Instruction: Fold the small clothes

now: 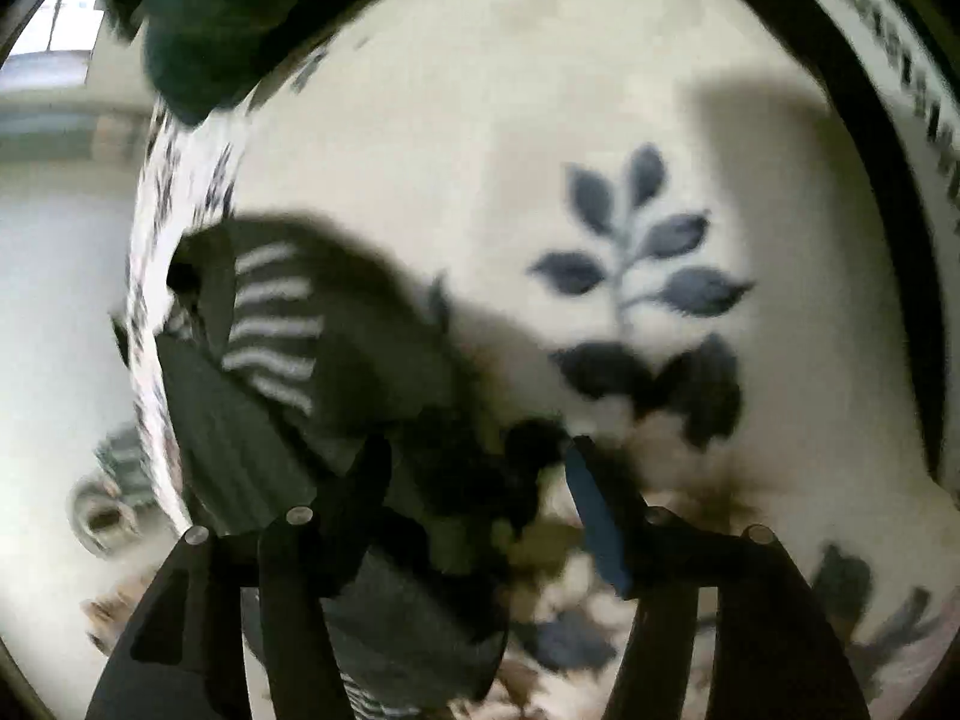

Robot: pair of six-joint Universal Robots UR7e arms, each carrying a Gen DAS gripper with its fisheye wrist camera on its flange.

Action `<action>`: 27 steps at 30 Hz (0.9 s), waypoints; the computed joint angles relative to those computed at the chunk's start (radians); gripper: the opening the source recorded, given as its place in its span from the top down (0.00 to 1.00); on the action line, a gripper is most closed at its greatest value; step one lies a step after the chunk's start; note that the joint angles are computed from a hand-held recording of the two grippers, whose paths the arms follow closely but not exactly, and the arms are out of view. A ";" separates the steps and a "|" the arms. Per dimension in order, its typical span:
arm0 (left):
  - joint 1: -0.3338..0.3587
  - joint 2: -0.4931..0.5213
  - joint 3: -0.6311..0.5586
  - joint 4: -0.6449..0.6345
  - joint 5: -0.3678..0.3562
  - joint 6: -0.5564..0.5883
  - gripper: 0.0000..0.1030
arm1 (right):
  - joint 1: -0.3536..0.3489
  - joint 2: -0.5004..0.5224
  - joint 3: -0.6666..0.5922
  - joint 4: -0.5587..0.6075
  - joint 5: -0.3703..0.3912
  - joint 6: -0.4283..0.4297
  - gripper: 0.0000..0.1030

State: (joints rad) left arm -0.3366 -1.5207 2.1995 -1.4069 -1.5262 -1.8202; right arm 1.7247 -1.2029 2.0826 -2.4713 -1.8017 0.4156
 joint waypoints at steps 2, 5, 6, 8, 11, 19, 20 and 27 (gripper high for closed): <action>-0.012 -0.014 -0.006 0.017 -0.012 -0.002 0.94 | -0.038 0.005 0.029 -0.080 0.088 -0.014 0.26; -0.019 -0.010 -0.016 0.022 -0.021 -0.007 0.94 | -0.062 0.048 0.037 -0.171 0.184 -0.058 0.25; -0.019 -0.010 -0.023 0.027 -0.020 -0.009 0.94 | -0.057 0.072 0.029 -0.195 0.199 -0.076 0.35; -0.018 -0.011 -0.043 0.048 -0.012 -0.019 0.94 | -0.037 0.108 0.000 -0.185 0.183 -0.078 0.95; -0.023 -0.027 -0.088 0.112 0.016 -0.040 0.94 | 0.015 0.132 -0.049 -0.130 0.112 -0.017 0.94; -0.065 -0.212 -0.172 0.373 0.068 -0.246 0.94 | 0.224 0.218 -0.363 0.232 0.007 0.099 0.95; -0.075 -0.242 -0.173 0.403 0.068 -0.279 0.94 | 0.254 0.251 -0.432 0.309 -0.020 0.118 0.95; -0.186 -0.525 -0.165 0.666 0.002 -0.516 0.95 | 0.408 0.574 -0.904 0.613 -0.087 0.186 0.95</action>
